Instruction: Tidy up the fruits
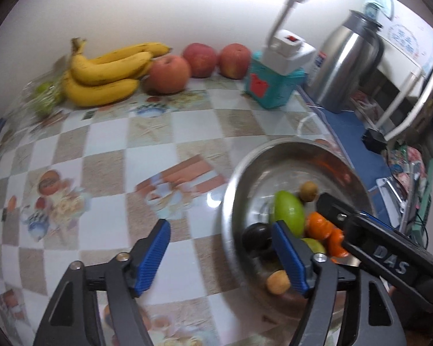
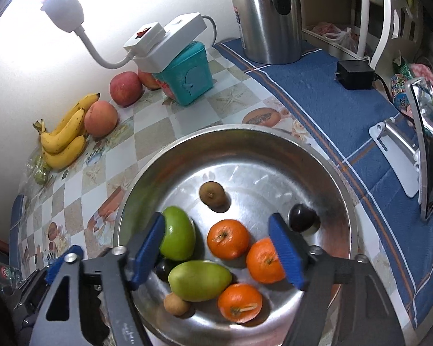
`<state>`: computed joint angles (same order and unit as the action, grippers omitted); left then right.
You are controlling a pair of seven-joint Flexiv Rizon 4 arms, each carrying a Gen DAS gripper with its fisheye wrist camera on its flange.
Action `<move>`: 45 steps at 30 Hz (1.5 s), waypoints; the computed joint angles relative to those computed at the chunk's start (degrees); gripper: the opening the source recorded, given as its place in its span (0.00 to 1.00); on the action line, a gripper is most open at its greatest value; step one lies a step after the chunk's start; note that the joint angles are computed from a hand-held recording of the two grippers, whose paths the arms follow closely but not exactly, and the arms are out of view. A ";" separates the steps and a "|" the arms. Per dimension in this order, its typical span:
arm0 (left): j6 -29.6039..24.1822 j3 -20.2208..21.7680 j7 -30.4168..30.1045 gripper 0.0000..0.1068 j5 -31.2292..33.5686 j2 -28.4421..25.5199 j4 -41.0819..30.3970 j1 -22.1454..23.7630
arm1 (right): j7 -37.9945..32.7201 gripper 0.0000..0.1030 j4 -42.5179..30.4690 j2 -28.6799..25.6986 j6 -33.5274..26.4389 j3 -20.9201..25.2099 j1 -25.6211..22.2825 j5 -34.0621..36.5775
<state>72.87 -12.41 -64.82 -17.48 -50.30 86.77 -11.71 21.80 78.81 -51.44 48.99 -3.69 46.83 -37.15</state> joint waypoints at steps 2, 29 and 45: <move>0.06 1.67 -1.52 0.85 0.30 0.27 0.16 -0.60 | 0.23 0.77 -0.07 0.04 0.19 -0.12 0.40 -0.36; 0.95 23.05 -31.18 0.96 19.08 7.18 6.92 -8.65 | -5.00 0.93 -2.22 -0.54 -4.32 2.90 4.60 0.25; 1.41 23.28 -37.17 0.96 25.99 11.86 11.35 -7.33 | -6.38 0.93 -2.45 -0.10 -5.52 3.35 5.59 1.29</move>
<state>74.28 10.87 -101.99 8.51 -38.44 98.11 -19.05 15.42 76.36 -51.54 43.47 -0.33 52.43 -35.85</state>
